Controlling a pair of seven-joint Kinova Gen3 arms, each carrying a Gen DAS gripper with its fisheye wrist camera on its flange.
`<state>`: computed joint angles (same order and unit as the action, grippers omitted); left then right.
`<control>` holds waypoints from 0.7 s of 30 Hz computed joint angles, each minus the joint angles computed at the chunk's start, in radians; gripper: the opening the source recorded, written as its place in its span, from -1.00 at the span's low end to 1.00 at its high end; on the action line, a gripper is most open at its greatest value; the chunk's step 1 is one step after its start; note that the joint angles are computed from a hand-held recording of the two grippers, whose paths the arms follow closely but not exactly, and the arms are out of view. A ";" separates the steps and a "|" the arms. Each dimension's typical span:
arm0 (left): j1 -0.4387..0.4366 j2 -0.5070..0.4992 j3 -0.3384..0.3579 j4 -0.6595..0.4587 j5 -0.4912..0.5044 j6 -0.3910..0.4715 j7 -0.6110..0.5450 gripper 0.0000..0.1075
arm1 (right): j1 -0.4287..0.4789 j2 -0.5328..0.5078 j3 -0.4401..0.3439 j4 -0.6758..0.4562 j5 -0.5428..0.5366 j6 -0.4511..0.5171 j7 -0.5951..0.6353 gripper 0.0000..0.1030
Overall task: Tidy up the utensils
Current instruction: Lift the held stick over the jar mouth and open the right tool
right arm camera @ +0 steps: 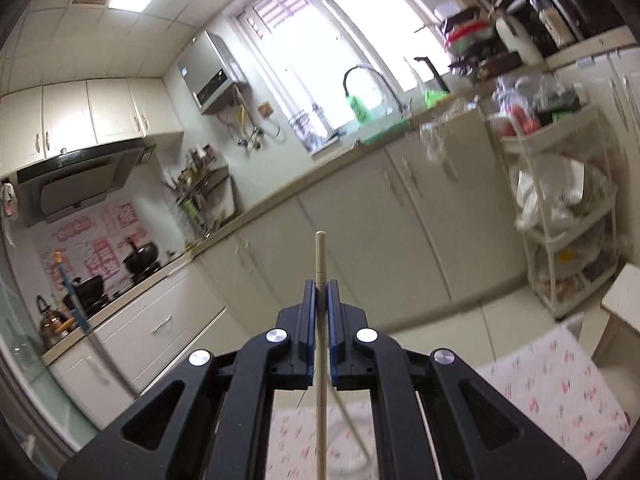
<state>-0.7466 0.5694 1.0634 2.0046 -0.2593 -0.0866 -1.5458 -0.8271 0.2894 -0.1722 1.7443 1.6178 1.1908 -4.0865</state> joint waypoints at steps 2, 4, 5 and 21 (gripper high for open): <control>-0.005 0.009 0.005 -0.003 -0.002 0.005 0.001 0.27 | 0.003 0.036 0.017 -0.040 0.002 0.025 0.026 -0.88; -0.011 0.018 0.012 -0.005 -0.001 0.011 -0.003 0.27 | 0.003 0.067 0.035 -0.070 0.001 0.041 0.040 -0.88; -0.012 0.020 0.015 -0.007 0.002 0.012 -0.005 0.28 | 0.003 0.089 0.046 -0.090 -0.002 0.051 0.050 -0.88; 0.002 0.032 0.014 -0.028 0.068 0.040 -0.054 0.41 | -0.010 0.156 0.081 -0.086 -0.124 -0.093 0.166 -0.88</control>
<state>-0.7447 0.6012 1.0772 1.9762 -0.1910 -0.0470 -1.5999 -0.8375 0.4458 -0.0908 1.6582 1.4940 1.0976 -3.9204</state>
